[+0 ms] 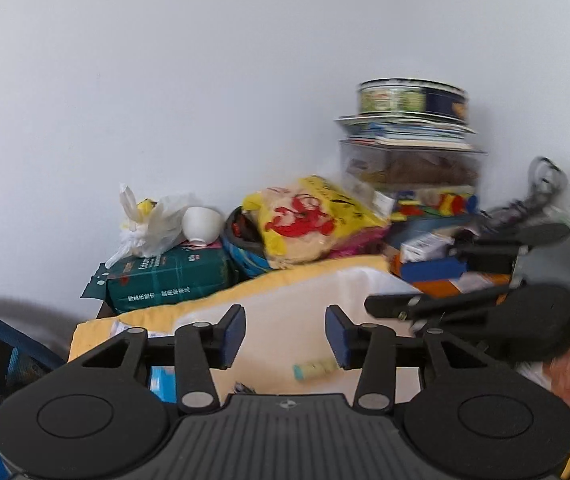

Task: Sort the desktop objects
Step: 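Lift both toy cars over the white bin and release them inside, then grasp the blue round disc with the left tool while the right tool grasps a blue brick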

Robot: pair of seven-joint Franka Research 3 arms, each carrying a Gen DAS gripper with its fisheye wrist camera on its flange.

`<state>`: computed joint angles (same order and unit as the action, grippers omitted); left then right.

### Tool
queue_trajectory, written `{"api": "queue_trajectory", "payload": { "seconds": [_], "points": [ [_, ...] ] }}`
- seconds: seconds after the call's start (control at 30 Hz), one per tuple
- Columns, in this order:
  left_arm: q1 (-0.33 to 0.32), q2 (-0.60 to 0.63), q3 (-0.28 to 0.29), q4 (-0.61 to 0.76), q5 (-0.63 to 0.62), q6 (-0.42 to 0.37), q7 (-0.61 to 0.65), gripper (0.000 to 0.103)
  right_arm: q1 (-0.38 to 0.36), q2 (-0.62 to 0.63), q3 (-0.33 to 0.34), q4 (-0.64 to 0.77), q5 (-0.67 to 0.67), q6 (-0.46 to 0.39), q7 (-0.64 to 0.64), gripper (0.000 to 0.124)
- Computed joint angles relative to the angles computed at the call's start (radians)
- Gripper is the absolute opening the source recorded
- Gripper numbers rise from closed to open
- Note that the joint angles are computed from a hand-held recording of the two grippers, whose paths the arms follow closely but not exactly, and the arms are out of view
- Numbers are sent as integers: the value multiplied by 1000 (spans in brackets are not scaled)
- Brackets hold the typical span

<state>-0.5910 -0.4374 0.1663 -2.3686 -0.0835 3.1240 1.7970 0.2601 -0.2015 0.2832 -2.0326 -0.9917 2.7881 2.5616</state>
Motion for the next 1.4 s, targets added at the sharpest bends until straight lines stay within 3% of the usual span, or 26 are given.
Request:
{"api": "queue_trajectory", "payload": {
  "seconds": [0.1, 0.17, 0.37, 0.5, 0.67, 0.73, 0.93, 1.03, 1.1, 1.17, 1.3, 1.4],
  "points": [
    [32, -108, -22, -108, 20, -52, 0, 49, 10, -116, -17, -140, 72, 97, -12, 50],
    [90, -164, -73, -169, 36, -104, -36, 49, 64, -174, -60, -228, 194, 128, -108, 49],
    [130, -250, -131, -271, 4, -340, -124, 49, 162, -268, -65, -366, 418, -30, -317, 46],
    [137, -241, -154, -282, -9, -418, -112, 49, 211, -249, -62, -378, 562, -102, -443, 40],
    [146, -192, -183, -275, -8, -409, -76, 49, 97, -166, 100, -307, 430, -158, -483, 36],
    [144, -167, -188, -271, -15, -389, -70, 49, 71, -128, 132, -277, 371, -179, -458, 34],
    [174, -113, -224, -253, 8, -386, -85, 48, 101, -55, 103, -227, 301, -265, -405, 30],
    [192, -103, -235, -248, 27, -385, -95, 46, 130, -78, 59, -256, 338, -228, -402, 24],
    [200, -104, -234, -244, 27, -394, -107, 43, 143, -115, 39, -282, 382, -195, -425, 15],
    [191, -112, -218, -246, 11, -396, -100, 43, 166, -163, 16, -307, 485, -178, -470, 14],
    [184, -119, -208, -252, 8, -394, -77, 43, 256, -220, -72, -367, 801, -178, -592, 13],
    [171, -96, -196, -237, -14, -409, -56, 44, 240, -224, -66, -410, 907, -168, -584, 13]
  ]
}}
